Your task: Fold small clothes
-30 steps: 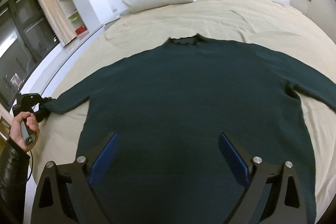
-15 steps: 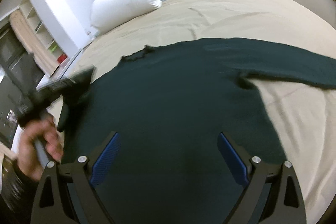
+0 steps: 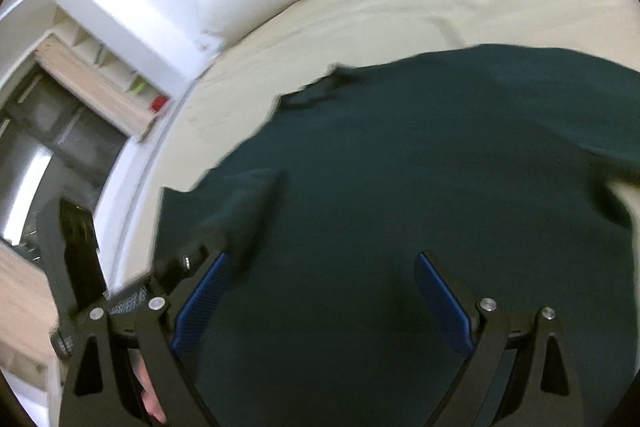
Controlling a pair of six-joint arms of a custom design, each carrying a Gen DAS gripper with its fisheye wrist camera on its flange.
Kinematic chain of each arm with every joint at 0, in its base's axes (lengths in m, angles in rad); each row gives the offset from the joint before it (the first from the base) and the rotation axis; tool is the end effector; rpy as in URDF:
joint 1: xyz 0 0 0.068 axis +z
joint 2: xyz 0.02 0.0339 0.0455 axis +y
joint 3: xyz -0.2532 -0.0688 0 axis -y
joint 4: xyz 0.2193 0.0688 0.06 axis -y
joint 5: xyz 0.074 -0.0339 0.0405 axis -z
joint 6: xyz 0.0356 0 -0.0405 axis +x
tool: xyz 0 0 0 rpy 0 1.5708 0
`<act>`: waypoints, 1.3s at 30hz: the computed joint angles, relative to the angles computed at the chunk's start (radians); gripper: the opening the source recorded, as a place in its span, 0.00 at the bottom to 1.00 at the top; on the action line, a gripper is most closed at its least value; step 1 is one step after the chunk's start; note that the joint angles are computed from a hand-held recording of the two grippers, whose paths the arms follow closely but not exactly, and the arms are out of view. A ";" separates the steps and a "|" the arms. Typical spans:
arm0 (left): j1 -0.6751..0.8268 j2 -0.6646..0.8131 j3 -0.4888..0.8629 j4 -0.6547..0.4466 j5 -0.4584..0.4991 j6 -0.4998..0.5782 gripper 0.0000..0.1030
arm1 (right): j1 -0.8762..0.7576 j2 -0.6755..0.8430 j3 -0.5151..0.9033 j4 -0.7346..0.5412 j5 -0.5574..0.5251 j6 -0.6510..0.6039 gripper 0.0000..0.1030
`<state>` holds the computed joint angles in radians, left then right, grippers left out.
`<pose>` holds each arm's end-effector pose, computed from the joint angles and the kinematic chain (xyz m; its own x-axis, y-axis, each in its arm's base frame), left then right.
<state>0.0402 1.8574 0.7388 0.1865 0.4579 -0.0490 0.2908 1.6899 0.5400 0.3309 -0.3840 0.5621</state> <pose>0.3049 -0.0035 0.1003 -0.8124 -0.0766 -0.5780 0.1877 0.9042 -0.3837 0.2525 0.0895 0.1111 -0.8644 0.2571 -0.4320 -0.0594 0.8011 0.5955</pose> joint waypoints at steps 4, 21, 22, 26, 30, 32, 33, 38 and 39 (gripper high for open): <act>0.028 -0.090 -0.078 0.030 0.021 -0.021 0.51 | 0.081 0.160 0.232 -0.096 0.027 -0.009 0.89; 0.560 -0.054 -0.007 -0.065 0.414 -0.064 0.51 | 0.556 0.444 0.637 -0.324 0.816 -0.601 0.75; 0.571 -0.053 -0.007 -0.064 0.418 -0.064 0.51 | 0.561 0.474 0.666 -0.339 0.839 -0.632 0.73; 0.609 -0.039 0.016 -0.110 0.428 -0.030 0.51 | 0.571 0.524 0.699 -0.340 0.899 -0.682 0.70; 0.612 -0.027 0.023 -0.129 0.428 -0.016 0.51 | 0.558 0.532 0.720 -0.350 0.903 -0.666 0.39; 0.604 -0.035 0.019 -0.138 0.421 -0.004 0.51 | 0.533 0.483 0.679 -0.335 0.863 -0.585 0.16; 0.595 -0.044 0.013 -0.137 0.413 0.003 0.51 | 0.514 0.450 0.648 -0.318 0.821 -0.540 0.16; 0.524 -0.065 -0.015 -0.074 0.366 -0.033 0.51 | 0.332 0.259 0.436 -0.171 0.606 -0.315 0.15; 0.519 -0.072 -0.017 -0.076 0.363 -0.037 0.51 | 0.268 0.216 0.376 -0.128 0.547 -0.258 0.14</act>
